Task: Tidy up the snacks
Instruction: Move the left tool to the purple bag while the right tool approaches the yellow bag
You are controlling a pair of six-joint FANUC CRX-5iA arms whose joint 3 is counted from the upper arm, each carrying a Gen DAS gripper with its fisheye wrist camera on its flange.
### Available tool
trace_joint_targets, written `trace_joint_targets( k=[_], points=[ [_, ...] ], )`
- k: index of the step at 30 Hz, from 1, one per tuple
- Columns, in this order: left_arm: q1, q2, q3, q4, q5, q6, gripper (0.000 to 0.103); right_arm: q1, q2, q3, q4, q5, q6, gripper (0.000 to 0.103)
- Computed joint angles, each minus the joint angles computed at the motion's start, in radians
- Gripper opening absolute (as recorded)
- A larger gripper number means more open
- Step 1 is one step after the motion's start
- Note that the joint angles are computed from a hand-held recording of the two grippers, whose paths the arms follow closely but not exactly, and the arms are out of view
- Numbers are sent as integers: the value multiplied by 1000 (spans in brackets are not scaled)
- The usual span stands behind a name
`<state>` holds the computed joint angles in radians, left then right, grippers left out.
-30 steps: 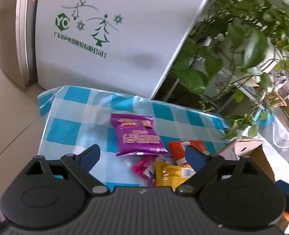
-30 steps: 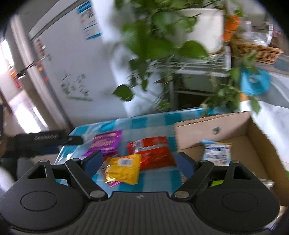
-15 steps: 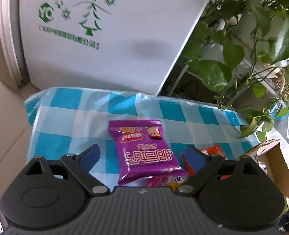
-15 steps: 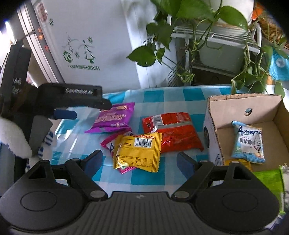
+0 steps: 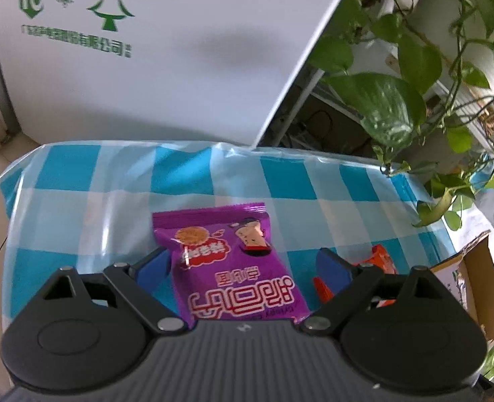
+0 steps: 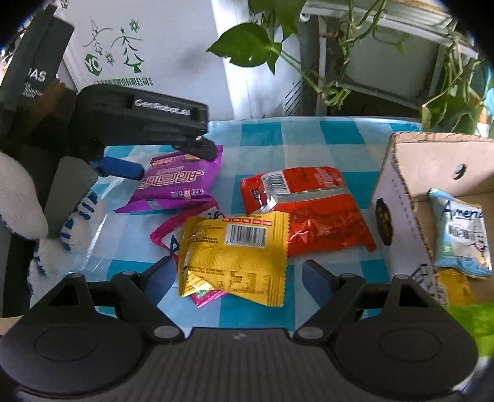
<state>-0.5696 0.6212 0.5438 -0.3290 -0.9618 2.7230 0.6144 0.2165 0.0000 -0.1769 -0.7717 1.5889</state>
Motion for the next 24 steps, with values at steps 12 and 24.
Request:
trace_joint_targets(
  k=[12, 24],
  points=[
    [-10, 48, 65, 1, -89, -38, 92, 16, 31, 15, 23, 4, -23, 82],
    [-19, -15, -19, -13, -73, 30, 71, 3, 26, 28, -19, -33, 19, 63]
  ],
)
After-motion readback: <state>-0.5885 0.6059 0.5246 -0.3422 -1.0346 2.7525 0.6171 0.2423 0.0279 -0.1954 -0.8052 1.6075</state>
